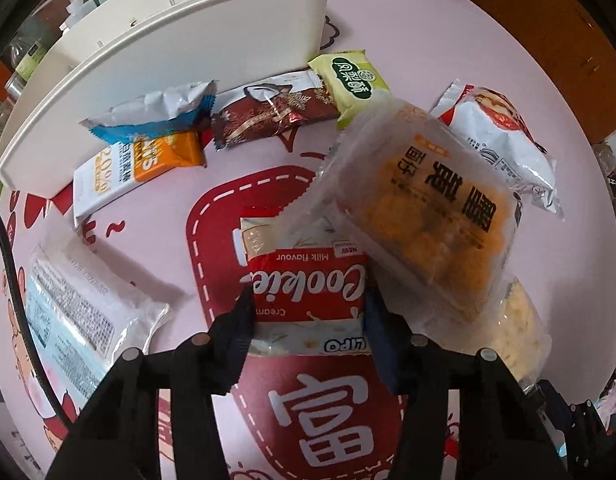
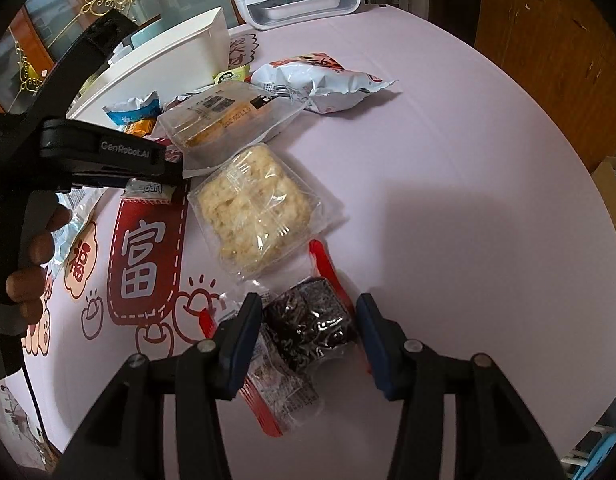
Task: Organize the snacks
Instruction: 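Grasp the red Cookies pack with left tool while right tool grasps dark snack bag, then carry both packs to the white tray and release them inside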
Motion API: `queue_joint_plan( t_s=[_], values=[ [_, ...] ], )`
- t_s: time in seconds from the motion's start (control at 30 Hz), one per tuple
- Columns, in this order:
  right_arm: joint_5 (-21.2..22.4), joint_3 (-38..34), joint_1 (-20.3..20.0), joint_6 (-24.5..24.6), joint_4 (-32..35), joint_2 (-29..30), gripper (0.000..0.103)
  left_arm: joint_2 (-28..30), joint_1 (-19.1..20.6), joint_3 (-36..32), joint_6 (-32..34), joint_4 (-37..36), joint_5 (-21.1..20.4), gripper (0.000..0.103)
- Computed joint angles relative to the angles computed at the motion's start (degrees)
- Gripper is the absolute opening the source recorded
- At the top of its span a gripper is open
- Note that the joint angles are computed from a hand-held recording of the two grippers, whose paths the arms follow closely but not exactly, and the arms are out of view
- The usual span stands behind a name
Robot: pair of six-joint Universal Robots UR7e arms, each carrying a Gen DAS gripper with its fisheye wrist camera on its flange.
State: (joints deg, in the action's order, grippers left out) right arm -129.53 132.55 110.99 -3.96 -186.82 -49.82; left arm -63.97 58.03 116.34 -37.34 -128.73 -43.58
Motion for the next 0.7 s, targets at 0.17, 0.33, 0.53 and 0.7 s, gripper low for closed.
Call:
queue_joint_plan(
  t_s=[0.17,0.33,0.53,0.7],
  values=[
    [0.62,0.02,0.50,0.50,3.02,-0.66,0.048,-4.10,-2.36,3.21,-3.46,4.42,1.27,0.045],
    [1.60,0.60,2.27,0.63,4.99,-1.59,0.048,-10.63,-5.47,7.26,-6.22,7.01,1.09,0.045],
    [4.70,-0.50,5.76,-1.20,7.50,-2.48,0.048,-21.42,-10.61,10.94,-14.32,15.72,2.14,0.045],
    [9.41,-3.94,9.04,-2.84,10.90,-2.73,0.048,-32.33,-16.76,12.95,-23.24,27.80,5.54,0.045]
  ],
)
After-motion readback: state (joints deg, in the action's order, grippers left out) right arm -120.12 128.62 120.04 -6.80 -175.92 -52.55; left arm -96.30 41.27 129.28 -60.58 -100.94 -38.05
